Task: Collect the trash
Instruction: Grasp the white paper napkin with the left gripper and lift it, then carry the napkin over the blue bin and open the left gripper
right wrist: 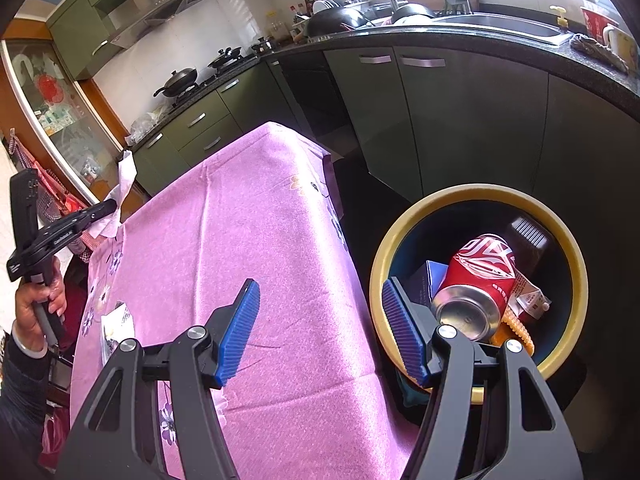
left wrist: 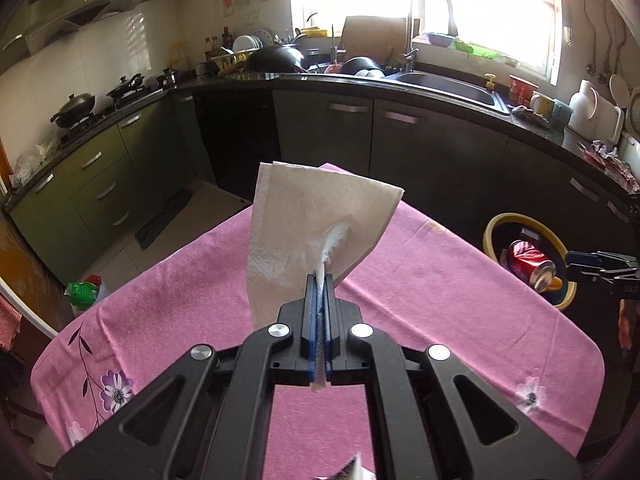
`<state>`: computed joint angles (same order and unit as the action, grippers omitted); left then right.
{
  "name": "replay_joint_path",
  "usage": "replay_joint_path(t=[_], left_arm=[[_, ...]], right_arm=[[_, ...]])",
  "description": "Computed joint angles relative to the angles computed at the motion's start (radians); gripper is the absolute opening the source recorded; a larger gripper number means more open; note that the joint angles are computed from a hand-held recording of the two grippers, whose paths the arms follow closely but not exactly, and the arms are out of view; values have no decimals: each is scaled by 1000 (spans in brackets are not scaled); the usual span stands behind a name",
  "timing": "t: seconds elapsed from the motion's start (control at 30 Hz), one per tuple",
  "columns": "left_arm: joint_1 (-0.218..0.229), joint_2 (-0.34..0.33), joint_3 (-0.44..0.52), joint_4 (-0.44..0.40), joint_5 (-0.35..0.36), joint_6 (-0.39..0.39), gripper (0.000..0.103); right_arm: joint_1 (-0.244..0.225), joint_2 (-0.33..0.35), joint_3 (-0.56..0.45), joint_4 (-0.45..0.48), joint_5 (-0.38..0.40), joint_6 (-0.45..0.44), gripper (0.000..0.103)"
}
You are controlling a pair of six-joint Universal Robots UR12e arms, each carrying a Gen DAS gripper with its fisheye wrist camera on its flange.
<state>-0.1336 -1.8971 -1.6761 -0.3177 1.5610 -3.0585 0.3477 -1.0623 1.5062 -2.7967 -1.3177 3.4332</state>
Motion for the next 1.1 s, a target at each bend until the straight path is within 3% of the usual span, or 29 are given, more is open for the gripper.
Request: replay_joint_path(t=[0.3,0.47,0.63,0.77,0.93,1.07,1.1], left_arm=[[-109,-5,45,-38,-3,31,3],[-161,-50,124,-133,-72,21,3],[-220,-127,230,-215,-107,44,3],[-262,-217,348,-286,-94,63,3],[-286,-343,524,-475,-107,16,3],[-297,-416,616,-533,-83,9,4],[-299,-434,642,-549,-79,11,9]], right_arm=[[-28,-71,95,-62,-21,-20,64],[-50,-124,181,-118,-99,-15,66],[-90,-173,272,-187,-126,30,66],[-123,-206,337,-233,-125,67,67],[-155,-228,386,-269,-103,98,68],[-165,-231,399,-274,-87,110,68],[-166,-231,398,-274,-83,113,68]])
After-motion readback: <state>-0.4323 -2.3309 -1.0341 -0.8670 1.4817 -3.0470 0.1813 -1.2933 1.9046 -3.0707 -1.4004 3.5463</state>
